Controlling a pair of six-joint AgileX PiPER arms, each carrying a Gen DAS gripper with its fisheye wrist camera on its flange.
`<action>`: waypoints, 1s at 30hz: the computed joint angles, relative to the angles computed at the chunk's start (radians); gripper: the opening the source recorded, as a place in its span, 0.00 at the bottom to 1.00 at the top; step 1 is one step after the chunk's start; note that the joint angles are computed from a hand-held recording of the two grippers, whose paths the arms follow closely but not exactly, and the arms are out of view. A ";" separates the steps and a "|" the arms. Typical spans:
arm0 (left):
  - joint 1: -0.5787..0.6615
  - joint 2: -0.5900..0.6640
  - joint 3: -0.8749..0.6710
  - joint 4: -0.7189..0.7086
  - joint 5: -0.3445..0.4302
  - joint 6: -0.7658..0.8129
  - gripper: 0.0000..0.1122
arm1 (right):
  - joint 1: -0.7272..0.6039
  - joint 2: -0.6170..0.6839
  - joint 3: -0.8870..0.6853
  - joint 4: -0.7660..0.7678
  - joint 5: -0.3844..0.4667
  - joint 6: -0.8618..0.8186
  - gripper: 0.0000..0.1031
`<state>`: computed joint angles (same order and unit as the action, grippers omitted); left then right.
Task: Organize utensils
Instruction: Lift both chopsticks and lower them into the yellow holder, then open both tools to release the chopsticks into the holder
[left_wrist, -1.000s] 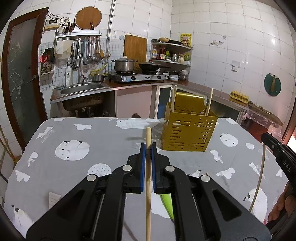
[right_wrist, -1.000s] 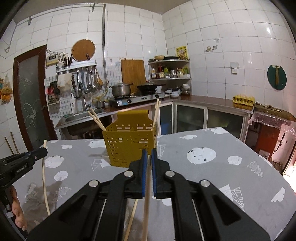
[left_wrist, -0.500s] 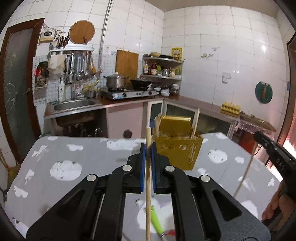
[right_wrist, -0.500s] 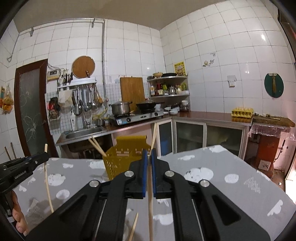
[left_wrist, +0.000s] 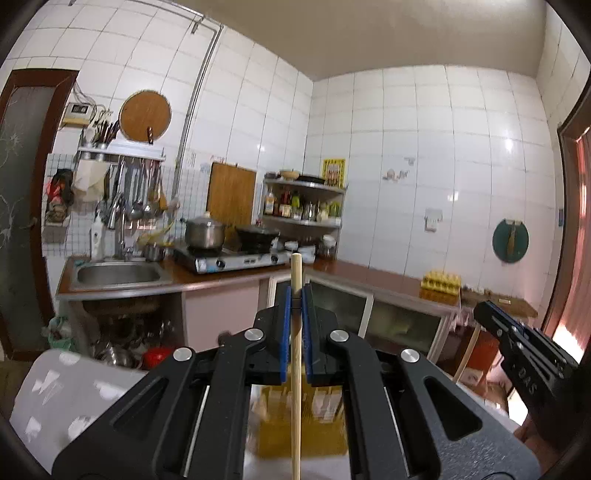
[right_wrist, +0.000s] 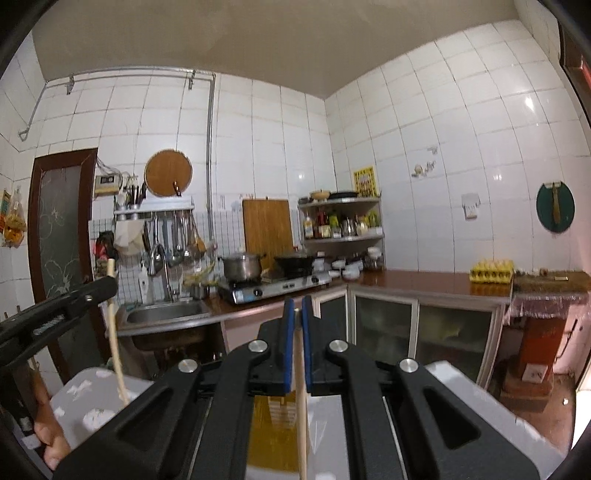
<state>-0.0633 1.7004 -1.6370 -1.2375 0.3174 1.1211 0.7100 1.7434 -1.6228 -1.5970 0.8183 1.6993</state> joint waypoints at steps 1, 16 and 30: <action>-0.014 0.047 -0.081 0.070 -0.002 -0.087 0.04 | -0.013 0.015 -0.038 0.010 -0.015 -0.023 0.04; -0.108 0.557 -0.733 0.630 -0.018 -0.629 0.04 | -0.183 0.303 -0.443 0.112 -0.199 -0.117 0.04; -0.101 0.723 -0.844 0.898 0.046 -0.879 0.04 | -0.260 0.370 -0.402 0.297 -0.301 -0.247 0.05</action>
<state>-0.1641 2.4229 -2.4813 -0.3399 0.3635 0.2425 0.4496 2.1132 -2.0247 -1.3000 0.5172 1.4526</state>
